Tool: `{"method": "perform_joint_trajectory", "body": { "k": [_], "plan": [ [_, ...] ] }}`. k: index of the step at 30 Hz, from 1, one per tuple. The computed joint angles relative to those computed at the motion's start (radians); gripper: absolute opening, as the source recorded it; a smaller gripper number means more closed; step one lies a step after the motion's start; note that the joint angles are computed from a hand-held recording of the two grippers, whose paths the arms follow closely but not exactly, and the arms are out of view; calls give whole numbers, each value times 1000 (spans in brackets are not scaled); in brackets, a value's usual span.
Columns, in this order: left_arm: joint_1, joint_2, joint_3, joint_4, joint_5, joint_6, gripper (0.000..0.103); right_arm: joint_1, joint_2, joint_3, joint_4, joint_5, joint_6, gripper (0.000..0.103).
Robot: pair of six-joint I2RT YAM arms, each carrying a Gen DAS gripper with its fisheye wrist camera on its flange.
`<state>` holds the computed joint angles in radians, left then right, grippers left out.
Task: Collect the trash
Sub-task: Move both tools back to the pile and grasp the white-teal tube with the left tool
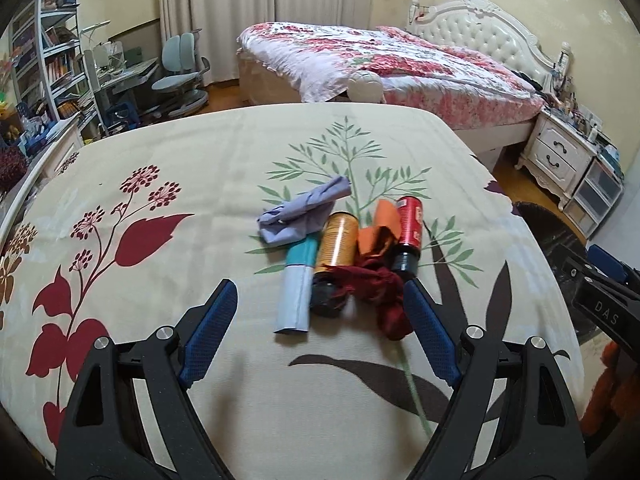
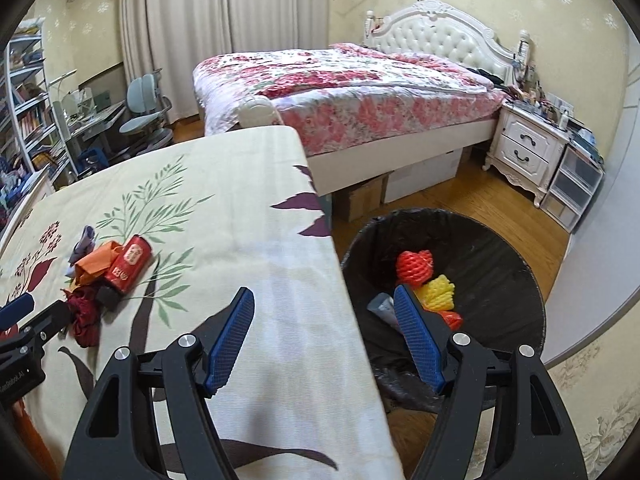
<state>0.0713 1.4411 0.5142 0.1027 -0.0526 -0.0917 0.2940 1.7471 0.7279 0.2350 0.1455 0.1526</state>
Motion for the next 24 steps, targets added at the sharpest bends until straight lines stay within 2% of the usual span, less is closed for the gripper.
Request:
{"method": "perform_joint_trajectory", "body": {
  "k": [10,24],
  "plan": [
    [112,24,3,9,35,42,79,26,9,6,-4,6,5,70],
    [144,150,79,-8,79,70,62,41,44,29,-4,6,6,70]
  ]
}}
